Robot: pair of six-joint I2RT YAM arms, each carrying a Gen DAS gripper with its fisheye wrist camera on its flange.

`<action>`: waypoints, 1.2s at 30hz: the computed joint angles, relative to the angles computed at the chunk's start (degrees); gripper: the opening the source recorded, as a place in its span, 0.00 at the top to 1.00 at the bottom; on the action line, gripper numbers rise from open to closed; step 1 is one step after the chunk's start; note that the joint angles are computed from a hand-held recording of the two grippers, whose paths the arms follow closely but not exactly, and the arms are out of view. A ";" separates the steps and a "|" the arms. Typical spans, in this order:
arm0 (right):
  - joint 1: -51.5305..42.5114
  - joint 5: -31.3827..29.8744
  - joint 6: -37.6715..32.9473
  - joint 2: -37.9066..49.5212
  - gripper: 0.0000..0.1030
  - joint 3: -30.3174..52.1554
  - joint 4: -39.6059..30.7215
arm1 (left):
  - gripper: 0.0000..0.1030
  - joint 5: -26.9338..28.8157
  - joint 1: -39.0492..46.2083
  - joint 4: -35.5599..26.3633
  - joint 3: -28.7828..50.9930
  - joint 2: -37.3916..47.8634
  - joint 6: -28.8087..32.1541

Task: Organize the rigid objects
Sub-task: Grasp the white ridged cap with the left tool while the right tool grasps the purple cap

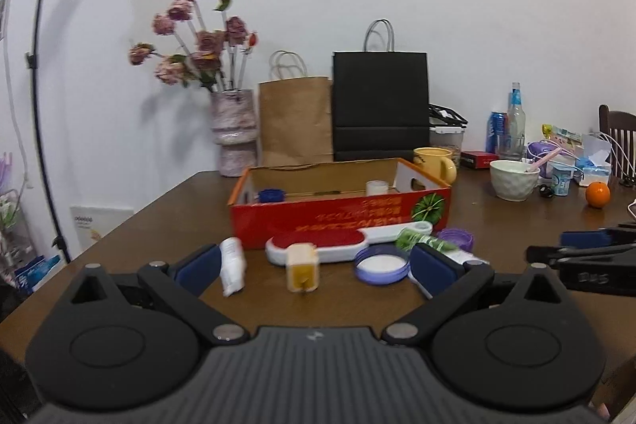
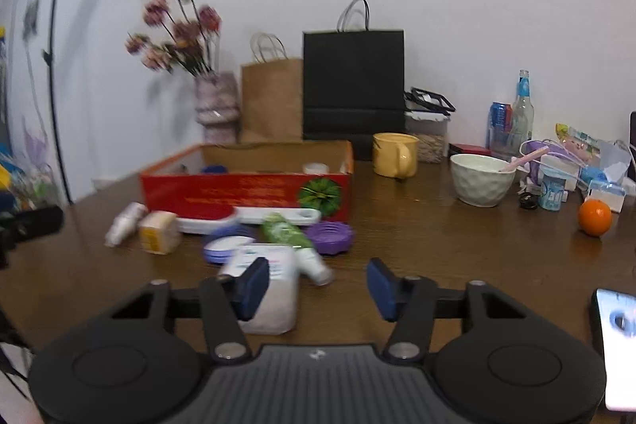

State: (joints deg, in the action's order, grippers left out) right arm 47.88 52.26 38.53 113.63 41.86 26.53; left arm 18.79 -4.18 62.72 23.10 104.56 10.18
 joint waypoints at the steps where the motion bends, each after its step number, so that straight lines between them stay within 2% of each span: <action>1: -1.88 -1.57 -1.64 0.97 0.52 0.72 0.49 | 0.00 -1.26 -1.45 -0.21 1.33 1.04 -0.10; 6: -9.86 -12.30 -8.19 6.82 0.52 5.59 3.93 | 0.00 -5.62 -6.28 -2.59 6.98 5.08 -0.18; 9: -9.69 -15.50 -9.85 9.20 0.60 8.93 4.49 | 0.00 -6.97 -7.02 -3.72 9.19 6.60 -0.44; 12: -8.17 -19.12 -11.52 12.20 0.60 13.77 4.51 | 0.00 -8.86 -7.29 -6.01 11.80 8.04 -1.38; 15: -7.95 -23.93 -14.25 12.06 0.56 13.43 7.98 | 0.00 -10.64 -7.67 -9.15 14.50 9.25 -2.55; 17: -8.16 -21.20 -13.53 10.18 0.48 10.56 9.13 | 0.00 -11.04 -8.11 -10.58 15.81 9.81 -2.87; 20: -10.52 -16.06 -9.80 6.64 0.45 4.90 9.47 | 0.00 -11.34 -9.93 -12.82 17.64 10.30 -3.57; 24: -15.10 -14.59 -9.55 3.23 0.45 0.08 10.92 | 0.00 -6.27 -13.04 -24.21 23.01 9.56 -10.11; 27: -18.85 -17.34 -12.20 2.73 0.45 -0.59 13.16 | 0.07 -7.73 -16.87 -28.08 26.37 10.91 -16.77; 30: -22.72 -21.94 -15.12 4.45 0.45 1.63 13.41 | 0.21 -16.21 -22.01 -27.05 28.88 15.10 -17.23; 32: -24.14 -24.35 -16.01 5.81 0.46 4.02 11.57 | 0.28 -19.68 -23.64 -29.31 31.65 18.01 -18.43; 35: -26.38 -29.42 -17.85 8.27 0.46 6.98 11.50 | 0.30 -21.87 -24.11 -33.13 35.09 21.00 -19.02; 36: -26.81 -30.88 -18.21 9.06 0.46 7.86 11.69 | 0.30 -23.24 -24.49 -30.42 34.18 21.47 -18.09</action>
State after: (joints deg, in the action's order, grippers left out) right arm 21.08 21.38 20.32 122.69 49.72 38.22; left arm -4.45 -28.67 32.29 57.29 126.02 -7.92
